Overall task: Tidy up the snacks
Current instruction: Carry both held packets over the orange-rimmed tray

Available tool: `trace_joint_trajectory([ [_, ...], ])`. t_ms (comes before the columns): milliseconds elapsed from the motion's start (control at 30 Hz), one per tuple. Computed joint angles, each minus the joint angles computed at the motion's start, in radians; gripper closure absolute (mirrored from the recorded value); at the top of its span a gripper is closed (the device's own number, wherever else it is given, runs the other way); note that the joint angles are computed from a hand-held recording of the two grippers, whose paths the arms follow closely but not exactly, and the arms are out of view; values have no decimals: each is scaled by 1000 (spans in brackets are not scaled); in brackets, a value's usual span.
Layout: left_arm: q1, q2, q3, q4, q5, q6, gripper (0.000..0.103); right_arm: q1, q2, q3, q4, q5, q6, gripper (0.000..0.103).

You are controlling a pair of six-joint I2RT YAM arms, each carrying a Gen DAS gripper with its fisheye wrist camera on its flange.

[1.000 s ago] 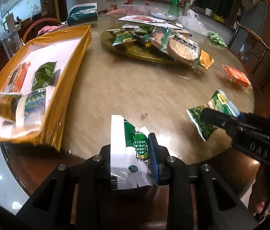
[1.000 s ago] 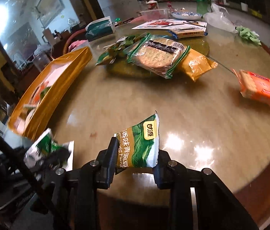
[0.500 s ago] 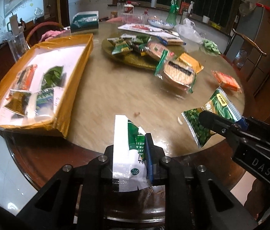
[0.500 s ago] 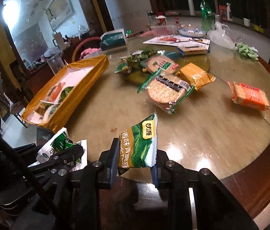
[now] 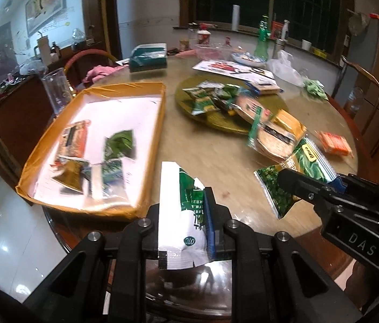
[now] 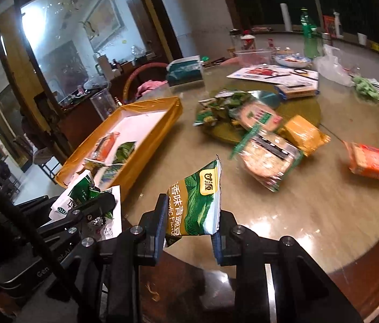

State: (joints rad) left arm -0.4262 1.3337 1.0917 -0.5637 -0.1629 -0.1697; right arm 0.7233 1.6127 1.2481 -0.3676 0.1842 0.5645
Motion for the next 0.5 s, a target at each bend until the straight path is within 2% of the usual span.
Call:
trace_joint_trajectory([
  [233,132,61,91,-3,58,43,81,-18,182,230,-25,-70,-55,75],
  [367,292,147,211,-21,193,56,81,-26,307,403,-58,-112,-86,75],
  [467,383,242,322,-28,237,65,81,-37,397,528,-78,-148,-100,75],
  [500,405,278,361,-37,253,70,81,-44,456,615,-105,-168,-102,75],
])
